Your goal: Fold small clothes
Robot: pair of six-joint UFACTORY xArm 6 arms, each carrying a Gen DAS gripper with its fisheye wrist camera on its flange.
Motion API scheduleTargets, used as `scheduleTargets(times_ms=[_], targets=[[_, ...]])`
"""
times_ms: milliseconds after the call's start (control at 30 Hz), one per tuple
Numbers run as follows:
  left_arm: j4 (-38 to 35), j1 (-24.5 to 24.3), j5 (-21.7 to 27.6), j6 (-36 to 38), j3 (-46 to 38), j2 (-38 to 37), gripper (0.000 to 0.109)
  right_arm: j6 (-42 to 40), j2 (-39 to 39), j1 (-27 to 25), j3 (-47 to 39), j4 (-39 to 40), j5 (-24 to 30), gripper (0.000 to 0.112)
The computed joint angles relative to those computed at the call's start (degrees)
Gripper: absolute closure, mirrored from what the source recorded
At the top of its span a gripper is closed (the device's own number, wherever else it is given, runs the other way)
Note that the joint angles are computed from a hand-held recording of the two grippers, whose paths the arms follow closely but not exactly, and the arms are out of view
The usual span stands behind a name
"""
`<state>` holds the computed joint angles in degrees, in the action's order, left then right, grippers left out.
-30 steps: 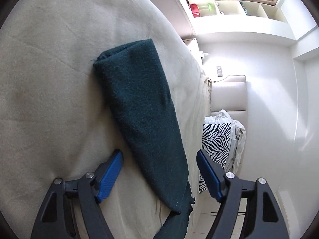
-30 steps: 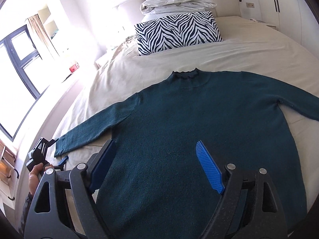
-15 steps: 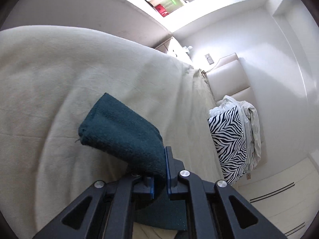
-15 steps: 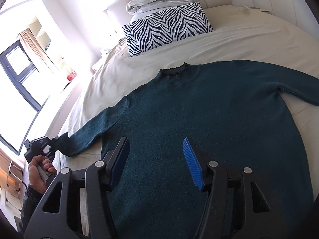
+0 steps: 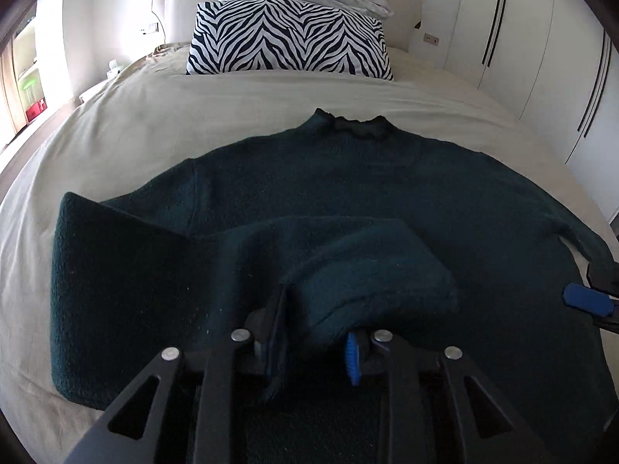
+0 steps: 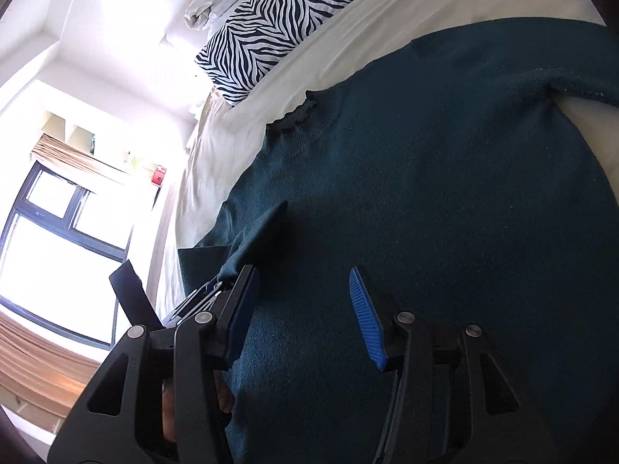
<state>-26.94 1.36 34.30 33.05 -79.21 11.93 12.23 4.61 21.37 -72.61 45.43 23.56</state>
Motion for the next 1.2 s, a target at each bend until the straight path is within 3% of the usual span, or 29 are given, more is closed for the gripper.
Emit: scheduleTargets(times_ms=[133,367,433,633,767,933,1100,1200], targets=[[-5.52,1.15,-0.53,2.85,3.67,-2.38,0.062,-8.09,8.77,-0.88,-9.38,11.86,5.39,0.064],[-11.99,2.08,-0.62,6.15,6.04,-3.9,0.06,-1.8,26.47,-0.43,-30.82,13.7,16.12,0.064],[-12.97,2.26,-0.29,6.68,5.84,-3.73,0.06,1.43,29.86,-0.13,-35.37,11.65,17.51,0.066],[-18.2,3.77,2.23,9.3,5.11,-3.52,0.058,6.29,36.76,-0.32,-46.51,3.75,19.63,0.104],[-21.62,5.19,4.37,9.64,5.63,-5.03,0.051,7.61,38.65,-0.9,-53.15,-4.84,22.5,0.105],[-27.89,10.29,10.04,9.23,5.8,-7.44,0.05,8.33,33.75,-2.48,-49.55,-14.6,22.11,0.106],[-31.27,17.23,16.14,4.03,-0.07,-4.16,0.05,8.72,27.56,-6.45,-40.94,-17.96,20.26,0.106],[-31.55,18.83,16.06,2.9,-3.98,-1.74,0.053,9.58,24.8,-8.89,-36.56,-19.92,19.65,0.106]])
